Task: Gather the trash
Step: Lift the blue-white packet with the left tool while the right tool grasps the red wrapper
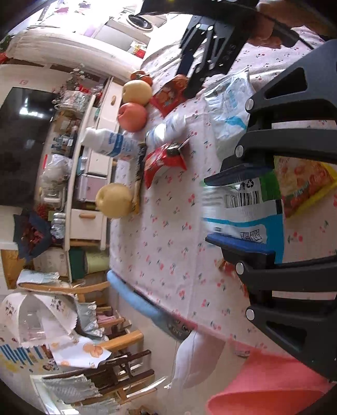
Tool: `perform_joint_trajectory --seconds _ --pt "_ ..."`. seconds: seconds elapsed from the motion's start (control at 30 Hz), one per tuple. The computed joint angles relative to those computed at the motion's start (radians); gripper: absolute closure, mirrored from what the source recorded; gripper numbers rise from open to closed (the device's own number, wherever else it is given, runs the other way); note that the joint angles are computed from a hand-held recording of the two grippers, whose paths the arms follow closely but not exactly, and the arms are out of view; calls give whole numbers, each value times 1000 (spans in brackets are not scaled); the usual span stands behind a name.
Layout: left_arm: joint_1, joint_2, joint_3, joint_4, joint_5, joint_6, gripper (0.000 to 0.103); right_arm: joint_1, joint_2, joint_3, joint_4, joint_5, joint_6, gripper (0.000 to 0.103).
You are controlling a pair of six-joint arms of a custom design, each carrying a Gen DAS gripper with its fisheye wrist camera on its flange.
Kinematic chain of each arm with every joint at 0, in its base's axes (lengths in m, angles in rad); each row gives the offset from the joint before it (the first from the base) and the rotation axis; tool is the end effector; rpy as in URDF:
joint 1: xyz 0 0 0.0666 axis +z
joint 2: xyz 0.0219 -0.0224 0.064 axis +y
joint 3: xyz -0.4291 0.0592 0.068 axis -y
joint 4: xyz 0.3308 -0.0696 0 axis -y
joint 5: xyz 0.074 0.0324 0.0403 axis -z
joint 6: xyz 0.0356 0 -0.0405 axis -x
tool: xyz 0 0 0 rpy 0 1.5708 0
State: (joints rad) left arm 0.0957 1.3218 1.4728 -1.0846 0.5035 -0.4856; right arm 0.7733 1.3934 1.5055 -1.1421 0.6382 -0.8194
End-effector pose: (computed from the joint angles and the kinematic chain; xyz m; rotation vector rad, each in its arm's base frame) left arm 0.3715 0.0180 0.5283 0.6571 2.2888 -0.3604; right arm 0.2974 0.2601 0.5139 0.2661 2.3163 -0.0764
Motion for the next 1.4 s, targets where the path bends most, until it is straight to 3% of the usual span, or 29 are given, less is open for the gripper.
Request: perform_joint_trajectory --seconds 0.03,0.07,0.33,0.4,0.53,0.67,0.8,0.9,1.23,1.4 --pt "13 0 5 5 12 0 81 9 2 6 3 -1 -4 57" --pt "23 2 13 4 16 1 86 19 4 12 5 0 -8 57" --pt "91 26 51 -2 46 -2 86 87 50 83 -8 13 -31 57" --pt "112 48 70 -27 58 -11 82 100 63 101 -14 19 -31 57" --pt "142 100 108 -122 75 -98 49 121 90 134 -25 24 -18 57" --pt "155 124 121 -219 98 -261 38 128 104 147 -26 17 -8 57" --pt "131 109 74 -262 29 -422 38 134 118 159 -27 11 1 57" --pt "115 95 33 -266 -4 -481 38 141 130 167 -31 5 7 57" --pt "68 87 -34 -173 -57 -424 38 156 148 178 -38 2 10 57" --pt "63 87 -29 -169 -39 -364 57 168 151 187 -48 17 -14 57"
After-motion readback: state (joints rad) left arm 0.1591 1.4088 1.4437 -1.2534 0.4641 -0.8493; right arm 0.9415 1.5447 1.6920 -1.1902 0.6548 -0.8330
